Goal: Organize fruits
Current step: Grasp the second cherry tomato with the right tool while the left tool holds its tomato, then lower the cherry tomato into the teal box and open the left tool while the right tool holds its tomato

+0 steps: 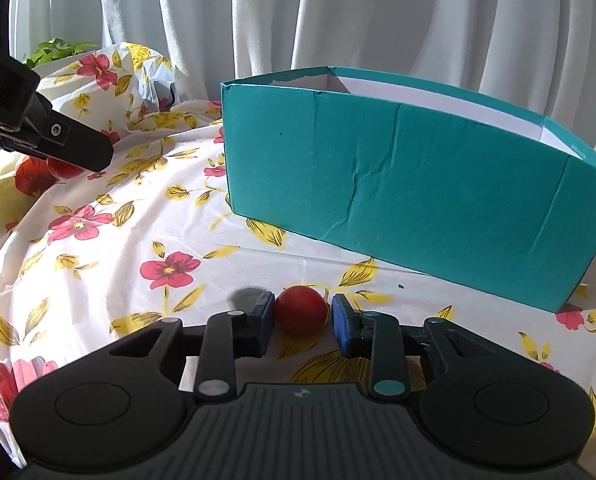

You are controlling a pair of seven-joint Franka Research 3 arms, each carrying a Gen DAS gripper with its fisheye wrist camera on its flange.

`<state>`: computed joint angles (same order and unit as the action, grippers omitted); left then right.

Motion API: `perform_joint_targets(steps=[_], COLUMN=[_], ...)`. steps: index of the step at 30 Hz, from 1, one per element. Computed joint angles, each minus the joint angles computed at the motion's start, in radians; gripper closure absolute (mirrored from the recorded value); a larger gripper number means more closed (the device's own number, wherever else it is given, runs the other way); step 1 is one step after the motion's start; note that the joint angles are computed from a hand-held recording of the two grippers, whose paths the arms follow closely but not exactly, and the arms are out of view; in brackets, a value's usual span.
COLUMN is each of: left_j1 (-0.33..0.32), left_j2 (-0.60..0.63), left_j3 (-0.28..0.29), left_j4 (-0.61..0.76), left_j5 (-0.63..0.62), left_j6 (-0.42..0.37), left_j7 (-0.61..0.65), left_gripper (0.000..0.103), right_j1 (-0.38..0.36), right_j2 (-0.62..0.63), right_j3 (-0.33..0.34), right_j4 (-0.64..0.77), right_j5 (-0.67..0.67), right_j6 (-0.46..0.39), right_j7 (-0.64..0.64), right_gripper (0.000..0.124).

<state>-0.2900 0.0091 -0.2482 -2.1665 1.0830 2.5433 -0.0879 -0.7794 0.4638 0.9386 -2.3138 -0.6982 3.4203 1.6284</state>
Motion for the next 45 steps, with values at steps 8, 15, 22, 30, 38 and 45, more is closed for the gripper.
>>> perform_joint_targets(steps=[8, 15, 22, 30, 38, 45], left_j1=[-0.008, -0.038, -0.085, -0.119, -0.134, -0.128], left_j2=[0.028, 0.105, 0.209, 0.295, 0.373, 0.461], left_j3=[0.001, 0.012, 0.045, 0.087, 0.129, 0.155], left_j4=[0.054, 0.192, 0.352, 0.474, 0.565, 0.648], left_j5=[-0.015, 0.016, 0.014, 0.01, -0.023, -0.101], left_j6=[-0.03, -0.074, -0.12, -0.102, -0.115, -0.104], left_j7=[0.061, 0.137, 0.208, 0.274, 0.324, 0.401], left_gripper=[0.074, 0.074, 0.074, 0.074, 0.074, 0.074], right_j1=[-0.05, 0.025, 0.112, 0.223, 0.322, 0.414], right_j2=[-0.045, -0.217, -0.314, -0.357, -0.393, -0.404], right_j3=[0.024, -0.105, -0.239, -0.363, -0.472, -0.559], right_j4=[-0.018, -0.03, -0.042, -0.058, -0.091, -0.102], right_j5=[0.026, 0.103, 0.2, 0.298, 0.365, 0.42], right_j6=[0.038, 0.168, 0.222, 0.249, 0.267, 0.276], right_j7=[0.044, 0.141, 0.171, 0.14, 0.118, 0.091], right_gripper=[0.098, 0.098, 0.098, 0.098, 0.098, 0.098])
